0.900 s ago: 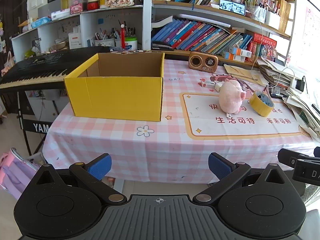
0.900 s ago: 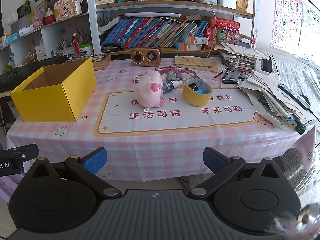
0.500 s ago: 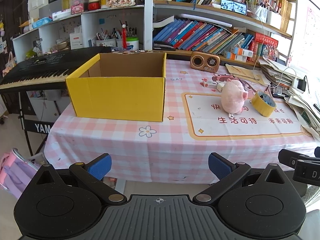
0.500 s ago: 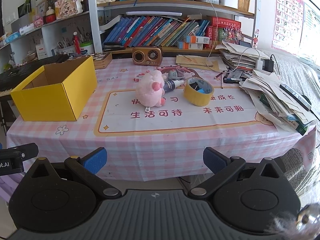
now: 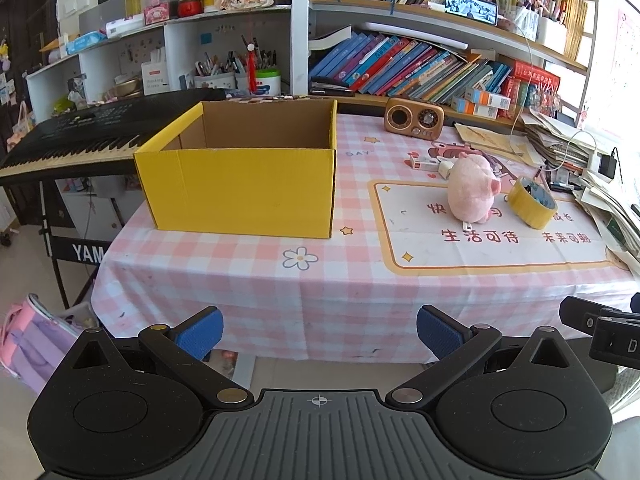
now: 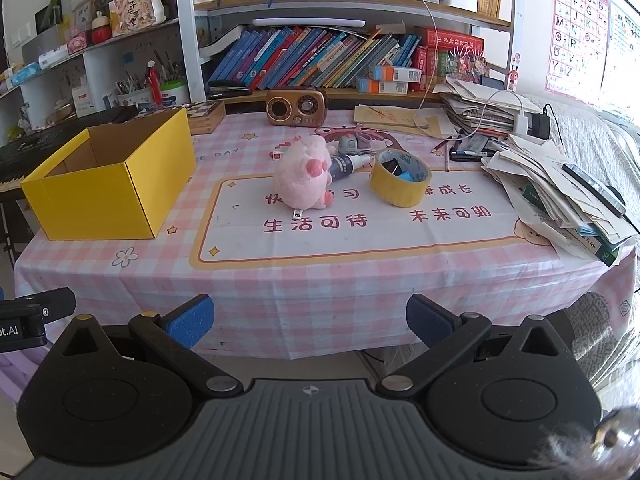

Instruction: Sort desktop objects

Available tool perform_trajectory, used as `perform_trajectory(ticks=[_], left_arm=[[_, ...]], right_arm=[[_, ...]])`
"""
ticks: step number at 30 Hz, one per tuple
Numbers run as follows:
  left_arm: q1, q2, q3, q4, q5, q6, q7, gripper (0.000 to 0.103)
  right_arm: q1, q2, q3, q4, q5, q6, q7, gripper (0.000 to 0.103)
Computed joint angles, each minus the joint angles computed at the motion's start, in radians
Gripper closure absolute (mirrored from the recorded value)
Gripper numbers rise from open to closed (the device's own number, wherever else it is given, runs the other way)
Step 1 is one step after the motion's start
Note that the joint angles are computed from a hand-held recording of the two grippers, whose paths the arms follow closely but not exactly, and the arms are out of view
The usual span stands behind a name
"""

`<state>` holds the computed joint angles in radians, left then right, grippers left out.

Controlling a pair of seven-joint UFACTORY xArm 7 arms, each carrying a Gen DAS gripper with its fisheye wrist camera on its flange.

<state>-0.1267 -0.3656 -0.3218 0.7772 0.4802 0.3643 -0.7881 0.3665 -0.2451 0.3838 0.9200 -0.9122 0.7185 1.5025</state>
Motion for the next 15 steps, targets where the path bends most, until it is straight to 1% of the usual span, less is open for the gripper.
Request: perform_trajectory(ticks=[8, 15], left_arm=[[-0.001, 0.001, 0.003, 0.001, -0.001, 0.001, 0.002, 0.0], [-0.011, 0.005, 0.013, 0.006, -0.018, 0.006, 0.024, 0.0]], right_arm=[[0.001, 0.002, -0.001, 0.001, 0.002, -0.001, -0.001, 0.0], [0.002, 0.003, -0.003, 0.003, 0.005, 0.0, -0.004, 0.0]])
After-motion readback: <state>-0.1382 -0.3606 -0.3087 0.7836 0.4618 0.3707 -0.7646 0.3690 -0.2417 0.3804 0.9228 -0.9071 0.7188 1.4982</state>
